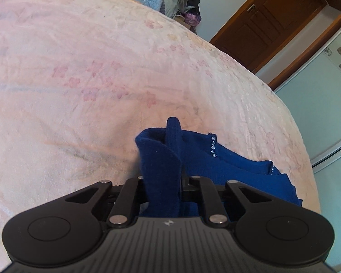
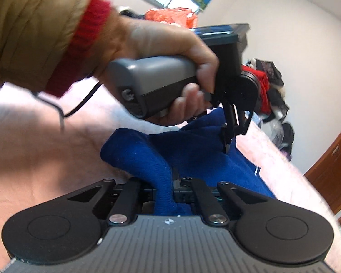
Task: Fold small clothes
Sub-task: 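Grasp the folded sweater with the right gripper while the left gripper holds it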
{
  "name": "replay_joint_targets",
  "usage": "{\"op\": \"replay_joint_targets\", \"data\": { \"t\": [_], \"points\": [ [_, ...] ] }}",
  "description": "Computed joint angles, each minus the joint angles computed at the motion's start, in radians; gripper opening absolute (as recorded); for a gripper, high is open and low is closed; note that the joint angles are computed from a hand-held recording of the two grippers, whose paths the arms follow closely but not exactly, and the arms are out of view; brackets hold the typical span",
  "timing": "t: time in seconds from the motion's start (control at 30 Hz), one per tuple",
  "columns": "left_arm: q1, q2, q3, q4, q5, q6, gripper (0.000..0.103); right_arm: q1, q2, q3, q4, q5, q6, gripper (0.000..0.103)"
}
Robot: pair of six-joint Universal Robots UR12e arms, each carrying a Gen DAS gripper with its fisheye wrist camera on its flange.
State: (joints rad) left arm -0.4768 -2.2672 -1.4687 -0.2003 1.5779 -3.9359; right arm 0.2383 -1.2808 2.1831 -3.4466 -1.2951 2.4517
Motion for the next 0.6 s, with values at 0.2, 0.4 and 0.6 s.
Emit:
{"op": "replay_joint_targets", "data": {
  "t": [0.2,0.4,0.6],
  "points": [
    [-0.024,0.007,0.051,-0.066,0.057,0.001,0.013,-0.066,-0.047,0.015,0.003,0.105,0.157,0.005],
    [-0.055,-0.002,0.113,-0.13,0.122,-0.009,0.013,-0.137,-0.083,0.033,0.013,0.175,0.287,0.005],
    [-0.084,-0.027,0.188,-0.185,0.161,0.0,0.013,-0.211,-0.091,0.043,0.012,0.236,0.386,0.005]
  ]
}}
